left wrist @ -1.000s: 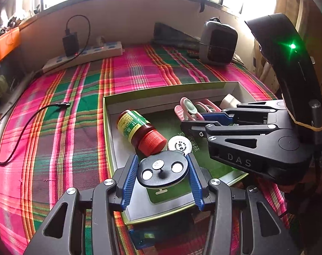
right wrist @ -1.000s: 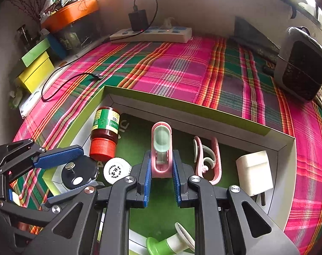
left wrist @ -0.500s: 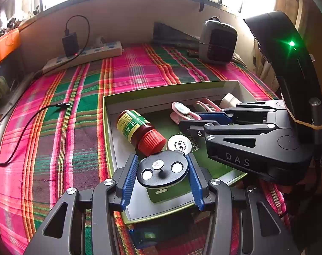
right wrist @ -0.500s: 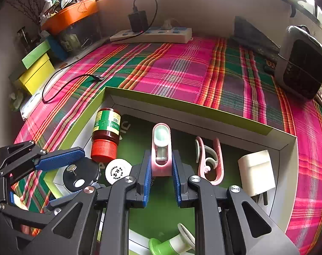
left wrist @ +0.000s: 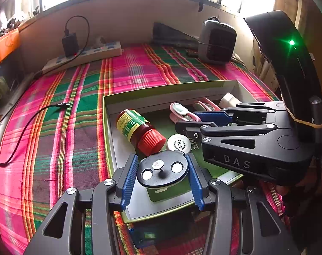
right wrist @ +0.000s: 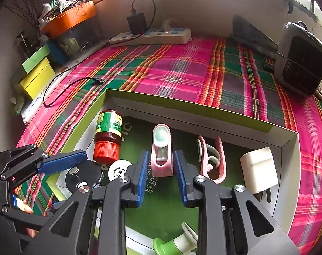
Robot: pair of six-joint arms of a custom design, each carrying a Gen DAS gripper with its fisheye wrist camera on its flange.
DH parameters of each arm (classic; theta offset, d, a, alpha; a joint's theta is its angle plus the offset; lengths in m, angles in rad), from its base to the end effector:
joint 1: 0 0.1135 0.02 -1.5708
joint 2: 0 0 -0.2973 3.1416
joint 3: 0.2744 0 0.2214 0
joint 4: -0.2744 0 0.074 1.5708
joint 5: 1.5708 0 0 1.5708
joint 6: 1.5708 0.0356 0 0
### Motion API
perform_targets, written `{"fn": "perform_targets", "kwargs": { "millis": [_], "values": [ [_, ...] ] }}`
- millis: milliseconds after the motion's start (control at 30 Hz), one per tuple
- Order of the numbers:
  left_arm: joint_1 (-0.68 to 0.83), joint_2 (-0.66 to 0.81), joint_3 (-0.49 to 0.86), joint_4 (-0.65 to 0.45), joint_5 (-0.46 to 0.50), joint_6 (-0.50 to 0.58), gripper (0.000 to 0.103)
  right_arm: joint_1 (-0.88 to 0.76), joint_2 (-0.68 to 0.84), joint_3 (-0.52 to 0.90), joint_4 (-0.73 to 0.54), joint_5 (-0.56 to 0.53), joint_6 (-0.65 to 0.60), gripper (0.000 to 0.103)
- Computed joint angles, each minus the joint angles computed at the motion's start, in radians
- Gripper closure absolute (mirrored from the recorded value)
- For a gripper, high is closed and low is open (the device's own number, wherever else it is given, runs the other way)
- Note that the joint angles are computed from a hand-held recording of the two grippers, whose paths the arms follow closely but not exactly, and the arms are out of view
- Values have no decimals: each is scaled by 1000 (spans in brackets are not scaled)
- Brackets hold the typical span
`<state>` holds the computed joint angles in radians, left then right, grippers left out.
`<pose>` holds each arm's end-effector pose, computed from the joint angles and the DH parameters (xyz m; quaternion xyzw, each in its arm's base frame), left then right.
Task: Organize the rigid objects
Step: 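Lower the pink-and-grey clip into the tray while the left tool holds the disc, then open the right tool and lower the black disc into the tray with the left tool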
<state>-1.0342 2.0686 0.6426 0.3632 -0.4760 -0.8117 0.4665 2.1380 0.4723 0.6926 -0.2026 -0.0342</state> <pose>0.1692 -0.2525 0.0802 0.0456 0.9414 -0.0570 0.3293 0.2473 0.1326 0.0564 -0.2644 0.9138 0.1572 0.2654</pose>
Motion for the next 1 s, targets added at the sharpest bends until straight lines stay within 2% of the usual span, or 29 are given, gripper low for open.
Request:
{"fn": "perform_targets", "kwargs": {
  "millis": [200,267,700,1000],
  "values": [
    [0,-2,-5,7,0,1,58,2,0,-5,9,3,13,73],
    [-1,-2,-2,0,-3,0,57,2,-2,-10,15,2,18,68],
    [-12,-19,-7,-14,-15,-11,57,6,-20,-34,36,3,33,67],
    [-48,-51,-31,-34,-53,-54,57,12,-63,-97,99,0,63,67]
  ]
}}
